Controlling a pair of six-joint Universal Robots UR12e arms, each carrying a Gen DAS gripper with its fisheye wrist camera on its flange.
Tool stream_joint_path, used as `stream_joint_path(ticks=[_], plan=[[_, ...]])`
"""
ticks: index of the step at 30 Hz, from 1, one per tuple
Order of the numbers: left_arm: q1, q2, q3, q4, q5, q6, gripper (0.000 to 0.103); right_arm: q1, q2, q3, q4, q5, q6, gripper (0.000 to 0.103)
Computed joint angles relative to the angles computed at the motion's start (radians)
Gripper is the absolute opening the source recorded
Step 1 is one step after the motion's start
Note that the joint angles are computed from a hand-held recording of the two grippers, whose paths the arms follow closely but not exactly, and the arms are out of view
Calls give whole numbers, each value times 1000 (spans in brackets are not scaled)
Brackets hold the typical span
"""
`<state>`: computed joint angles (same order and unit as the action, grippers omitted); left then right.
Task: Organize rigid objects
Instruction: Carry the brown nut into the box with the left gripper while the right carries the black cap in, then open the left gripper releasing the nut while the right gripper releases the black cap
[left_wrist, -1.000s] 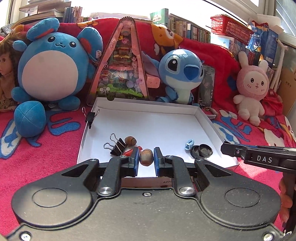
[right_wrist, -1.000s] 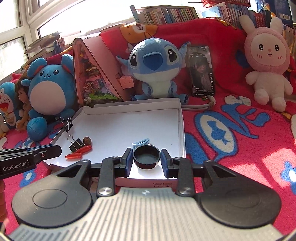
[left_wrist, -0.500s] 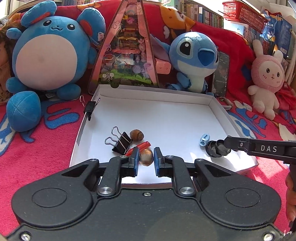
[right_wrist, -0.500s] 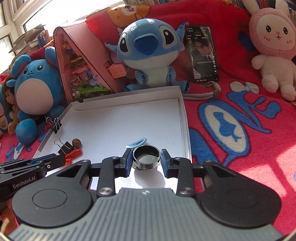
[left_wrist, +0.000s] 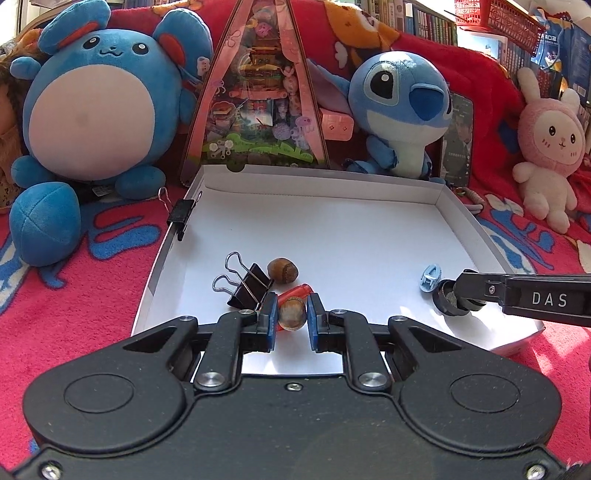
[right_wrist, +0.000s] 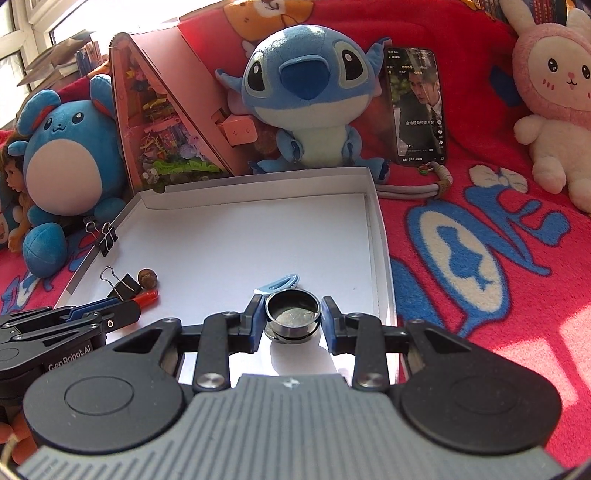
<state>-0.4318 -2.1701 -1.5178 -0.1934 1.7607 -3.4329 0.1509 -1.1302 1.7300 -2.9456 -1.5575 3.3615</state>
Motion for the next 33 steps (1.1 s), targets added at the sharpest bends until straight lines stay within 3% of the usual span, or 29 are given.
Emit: stream_joint_path(ticks=[16, 24, 26, 29, 33], plan=[[-7, -9, 5, 16, 31, 22, 17, 1, 2, 2, -8, 2, -15, 40], [-12, -9, 3, 24, 49, 27, 36, 1, 2, 4, -15, 3, -16, 40], [-13, -8, 2, 27, 50, 28, 38, 2, 1, 6, -19, 3, -16, 43], [-14, -7, 1, 28, 53, 28, 43, 2, -1, 8, -27, 4, -15, 55], [-16, -3, -4, 36, 57, 28, 51, 2, -4, 13, -32, 7, -16, 57]])
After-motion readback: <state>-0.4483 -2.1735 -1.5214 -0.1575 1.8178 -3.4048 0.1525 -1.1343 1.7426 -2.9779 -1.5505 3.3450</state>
